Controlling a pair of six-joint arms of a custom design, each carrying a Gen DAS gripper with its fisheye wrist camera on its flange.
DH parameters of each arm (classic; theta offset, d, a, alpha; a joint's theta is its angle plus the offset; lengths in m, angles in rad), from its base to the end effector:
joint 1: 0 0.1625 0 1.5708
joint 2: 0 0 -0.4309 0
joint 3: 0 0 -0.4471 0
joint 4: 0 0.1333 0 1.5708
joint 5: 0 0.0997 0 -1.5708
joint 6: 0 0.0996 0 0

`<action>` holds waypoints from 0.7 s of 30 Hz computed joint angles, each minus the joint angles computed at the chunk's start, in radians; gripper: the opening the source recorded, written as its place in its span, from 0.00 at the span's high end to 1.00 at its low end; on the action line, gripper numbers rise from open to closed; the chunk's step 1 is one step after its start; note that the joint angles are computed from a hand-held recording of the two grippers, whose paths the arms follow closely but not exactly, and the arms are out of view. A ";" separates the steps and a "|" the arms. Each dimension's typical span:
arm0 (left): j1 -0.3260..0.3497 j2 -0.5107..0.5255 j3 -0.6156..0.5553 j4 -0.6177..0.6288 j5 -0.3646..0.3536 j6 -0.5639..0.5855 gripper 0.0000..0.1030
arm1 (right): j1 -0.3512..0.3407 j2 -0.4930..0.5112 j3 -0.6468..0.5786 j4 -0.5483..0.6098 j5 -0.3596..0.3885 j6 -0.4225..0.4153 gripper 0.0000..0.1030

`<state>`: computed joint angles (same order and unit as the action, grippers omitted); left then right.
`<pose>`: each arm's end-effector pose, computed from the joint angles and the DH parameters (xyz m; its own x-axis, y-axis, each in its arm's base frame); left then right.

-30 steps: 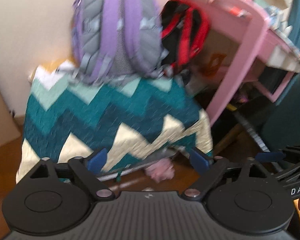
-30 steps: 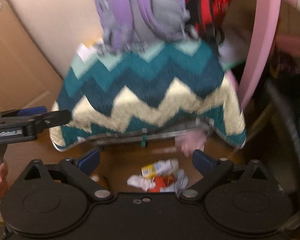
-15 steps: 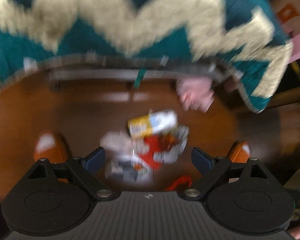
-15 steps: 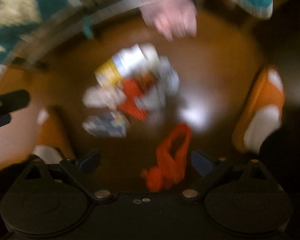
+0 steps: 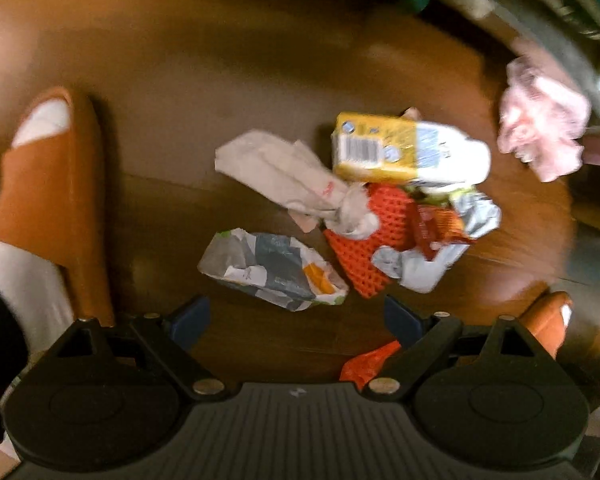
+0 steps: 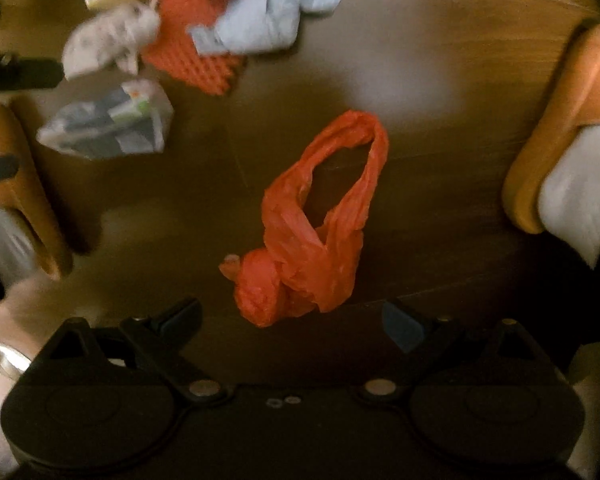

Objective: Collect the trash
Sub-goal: 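Grasp clear plastic wrapper with left tool while right tool grasps red plastic bag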

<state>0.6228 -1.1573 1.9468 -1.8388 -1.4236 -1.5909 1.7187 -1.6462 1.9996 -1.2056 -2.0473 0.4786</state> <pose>-0.3404 -0.4266 0.1045 -0.6937 -0.5227 -0.4955 -0.5317 0.8357 -0.1372 0.1462 -0.3865 0.3052 -0.7917 -0.0385 0.6097 0.2858 0.8587 0.4254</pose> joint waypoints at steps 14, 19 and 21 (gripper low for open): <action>0.104 0.008 0.167 -0.236 -0.084 -0.145 0.24 | -0.106 0.017 0.098 -0.061 -0.016 -0.023 0.23; 0.105 0.029 0.170 -0.261 -0.096 -0.120 0.55 | -0.122 0.021 0.105 -0.052 -0.019 -0.019 0.54; 0.097 0.027 0.178 -0.282 -0.095 -0.127 0.64 | -0.118 0.024 0.101 -0.053 -0.019 -0.029 0.61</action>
<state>0.7198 -1.1306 2.1252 -2.1212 -1.5188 -1.7182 1.6011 -1.6224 2.1010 -1.2588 -2.0659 0.4499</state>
